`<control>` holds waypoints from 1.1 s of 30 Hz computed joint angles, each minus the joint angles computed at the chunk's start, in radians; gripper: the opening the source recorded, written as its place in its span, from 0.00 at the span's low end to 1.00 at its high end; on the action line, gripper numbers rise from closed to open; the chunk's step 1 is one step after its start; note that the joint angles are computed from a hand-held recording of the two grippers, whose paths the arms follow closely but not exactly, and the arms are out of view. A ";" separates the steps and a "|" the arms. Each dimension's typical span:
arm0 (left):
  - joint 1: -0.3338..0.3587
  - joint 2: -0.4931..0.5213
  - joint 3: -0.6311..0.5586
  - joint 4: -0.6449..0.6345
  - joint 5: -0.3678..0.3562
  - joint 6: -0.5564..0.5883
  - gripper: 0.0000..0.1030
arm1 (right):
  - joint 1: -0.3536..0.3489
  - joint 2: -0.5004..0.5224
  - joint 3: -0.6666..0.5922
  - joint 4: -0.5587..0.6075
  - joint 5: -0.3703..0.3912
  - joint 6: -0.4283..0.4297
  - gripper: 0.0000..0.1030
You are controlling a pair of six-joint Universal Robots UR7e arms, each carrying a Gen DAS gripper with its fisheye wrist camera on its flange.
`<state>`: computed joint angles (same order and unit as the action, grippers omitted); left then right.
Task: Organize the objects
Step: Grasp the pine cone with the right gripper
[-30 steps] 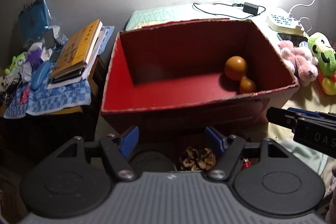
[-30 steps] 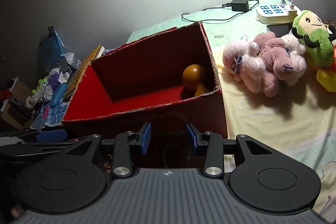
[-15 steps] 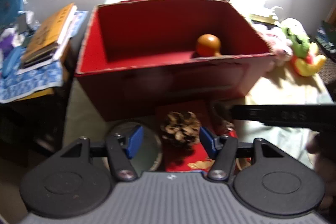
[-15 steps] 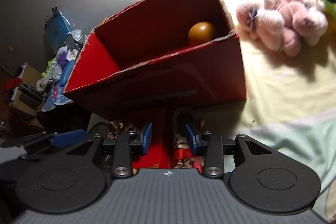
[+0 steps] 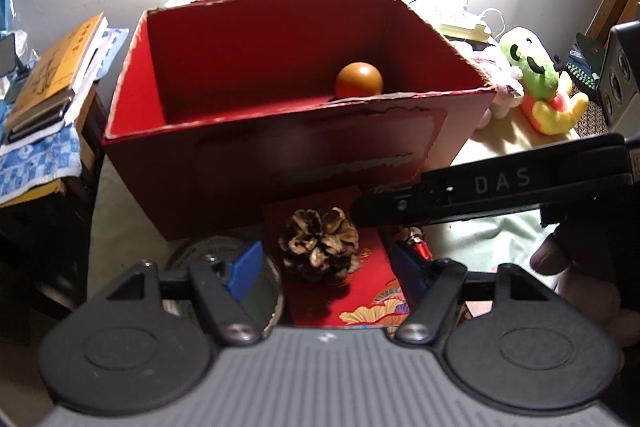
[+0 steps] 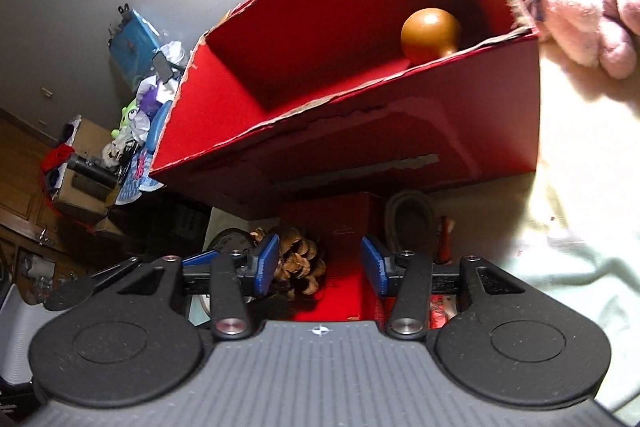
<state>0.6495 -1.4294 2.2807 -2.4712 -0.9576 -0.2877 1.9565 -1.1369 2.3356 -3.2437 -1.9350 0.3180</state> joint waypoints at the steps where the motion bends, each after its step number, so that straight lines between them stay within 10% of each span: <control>1: 0.001 0.006 0.000 -0.008 -0.002 -0.003 0.69 | -0.001 0.005 -0.006 0.007 0.003 -0.002 0.53; 14: 0.046 0.072 -0.024 -0.058 -0.042 0.042 0.50 | -0.011 0.037 -0.031 0.034 0.042 -0.022 0.59; 33: 0.013 0.074 -0.076 -0.042 -0.139 0.149 0.50 | 0.011 -0.092 -0.012 0.160 0.028 0.015 0.49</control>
<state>0.6629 -1.3556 2.2046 -2.5135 -1.0971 -0.1388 1.9675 -1.2287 2.3240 -3.0833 -1.9066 0.3326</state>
